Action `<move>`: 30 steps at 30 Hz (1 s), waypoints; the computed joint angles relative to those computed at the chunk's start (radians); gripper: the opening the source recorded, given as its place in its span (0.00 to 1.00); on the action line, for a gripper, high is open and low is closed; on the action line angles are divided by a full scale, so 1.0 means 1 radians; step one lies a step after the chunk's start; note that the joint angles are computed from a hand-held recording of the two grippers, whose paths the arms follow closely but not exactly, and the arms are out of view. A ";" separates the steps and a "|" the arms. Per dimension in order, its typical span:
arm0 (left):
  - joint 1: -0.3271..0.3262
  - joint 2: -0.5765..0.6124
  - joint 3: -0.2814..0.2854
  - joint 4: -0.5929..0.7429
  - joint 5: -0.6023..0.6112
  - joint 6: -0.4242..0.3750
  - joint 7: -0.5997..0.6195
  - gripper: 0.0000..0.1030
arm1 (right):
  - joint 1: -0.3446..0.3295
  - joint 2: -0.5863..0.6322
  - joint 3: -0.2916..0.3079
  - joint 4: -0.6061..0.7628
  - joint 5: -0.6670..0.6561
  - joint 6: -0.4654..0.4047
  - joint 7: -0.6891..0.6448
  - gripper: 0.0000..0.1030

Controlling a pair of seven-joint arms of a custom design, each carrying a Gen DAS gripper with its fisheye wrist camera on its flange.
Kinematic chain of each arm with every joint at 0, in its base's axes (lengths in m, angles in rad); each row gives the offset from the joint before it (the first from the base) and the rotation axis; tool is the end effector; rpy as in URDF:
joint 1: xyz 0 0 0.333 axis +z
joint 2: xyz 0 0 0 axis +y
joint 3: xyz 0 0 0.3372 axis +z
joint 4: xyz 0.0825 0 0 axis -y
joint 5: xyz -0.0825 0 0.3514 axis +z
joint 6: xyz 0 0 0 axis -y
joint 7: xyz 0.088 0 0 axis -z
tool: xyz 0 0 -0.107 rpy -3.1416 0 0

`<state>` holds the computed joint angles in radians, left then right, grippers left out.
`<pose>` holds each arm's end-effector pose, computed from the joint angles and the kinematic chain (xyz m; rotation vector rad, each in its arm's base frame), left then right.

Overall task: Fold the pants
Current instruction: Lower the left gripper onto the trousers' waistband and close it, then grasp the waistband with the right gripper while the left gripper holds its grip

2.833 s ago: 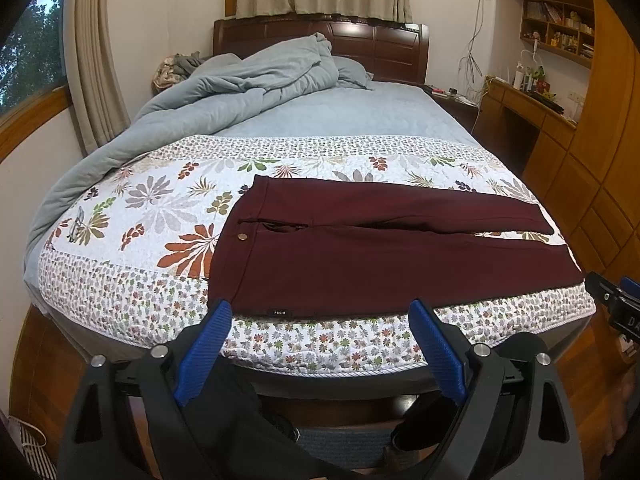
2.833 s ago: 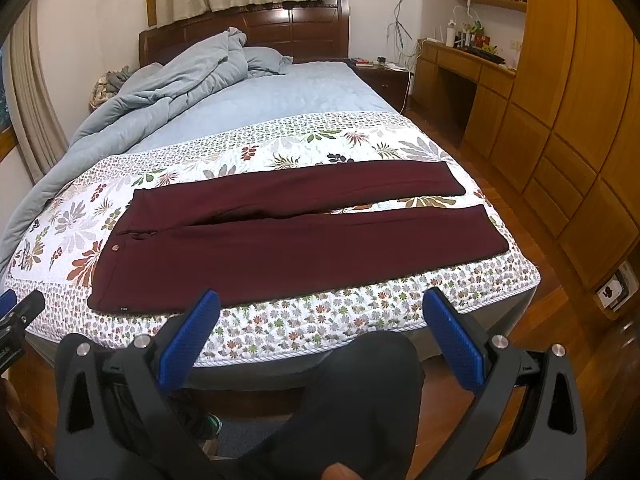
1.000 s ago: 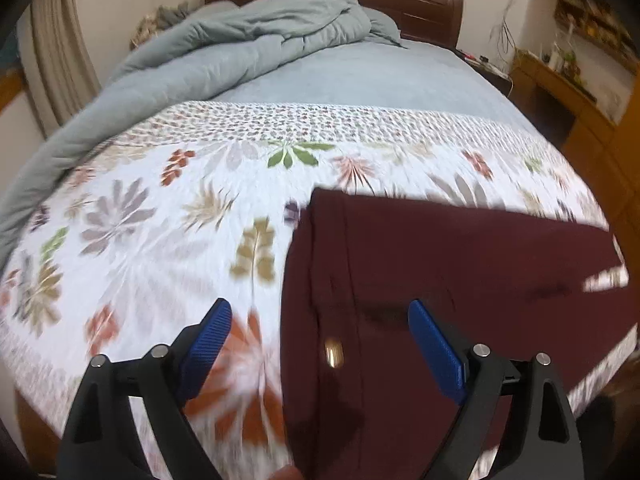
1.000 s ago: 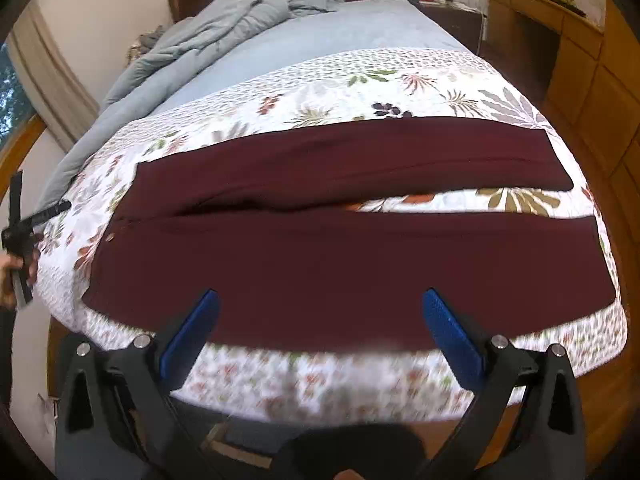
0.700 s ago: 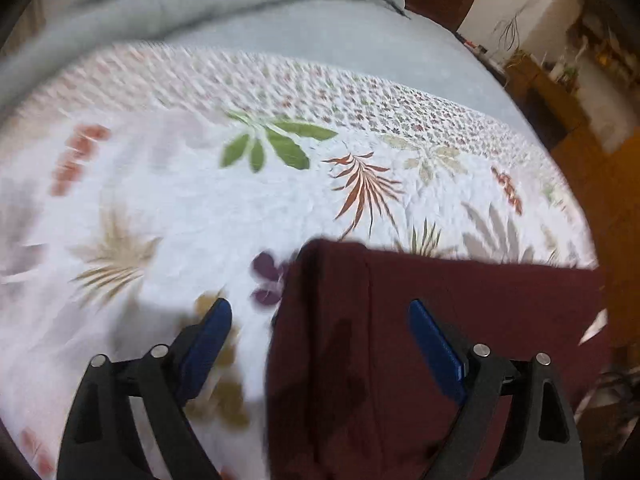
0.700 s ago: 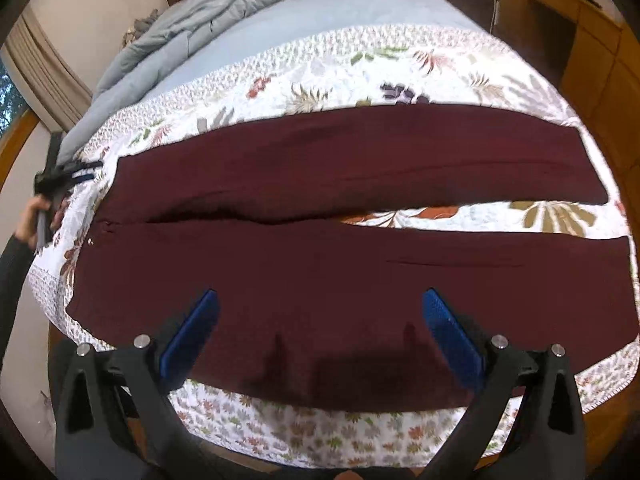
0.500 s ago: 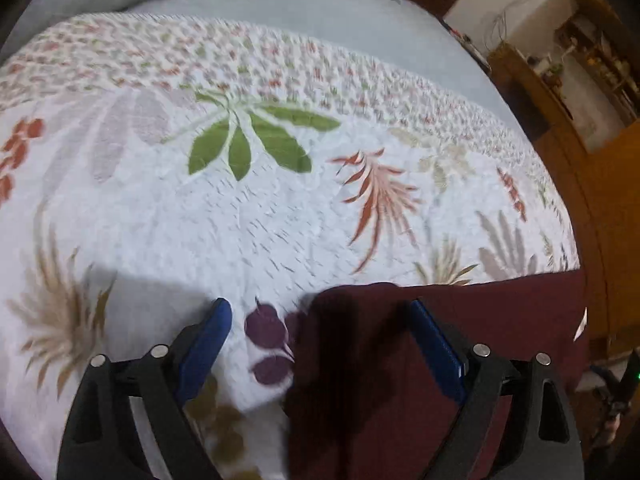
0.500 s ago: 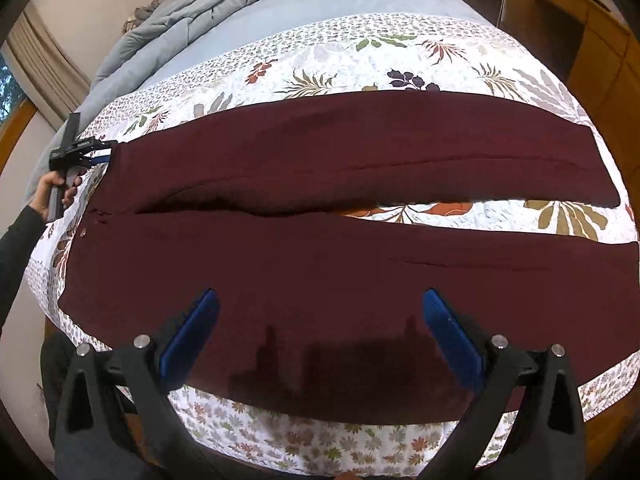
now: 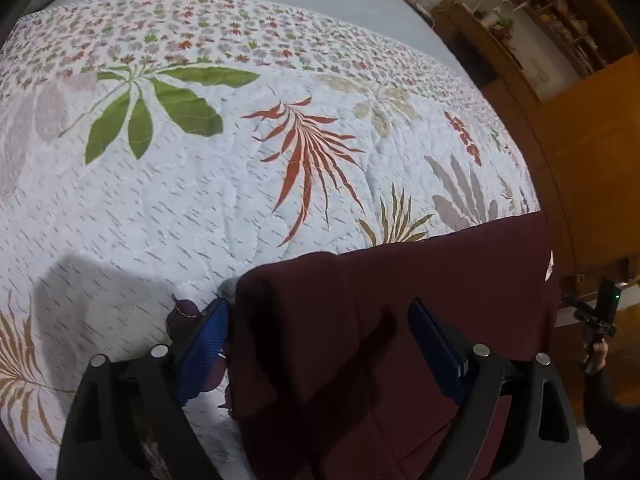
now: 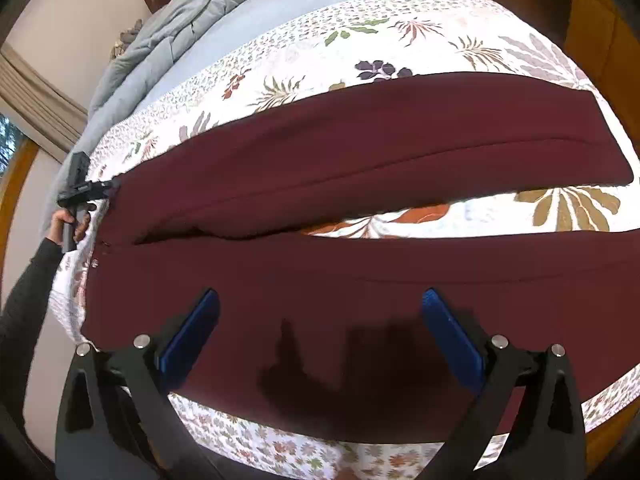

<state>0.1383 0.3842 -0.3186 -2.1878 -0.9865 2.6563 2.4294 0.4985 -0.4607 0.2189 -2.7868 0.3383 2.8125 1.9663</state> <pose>0.5448 -0.0715 0.2647 1.8558 -2.1202 0.8097 0.2831 0.2277 0.4331 -1.9017 1.8461 -0.0385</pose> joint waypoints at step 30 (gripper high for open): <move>0.010 0.004 -0.052 -0.035 0.014 0.131 -0.188 0.32 | -0.572 0.530 -0.386 0.567 0.473 -0.607 -1.106 0.78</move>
<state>0.1479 0.3886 -0.3704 -2.2230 -0.9725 2.7873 2.2416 -0.0733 0.0697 -0.1668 -2.2195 0.8112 2.2055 0.8600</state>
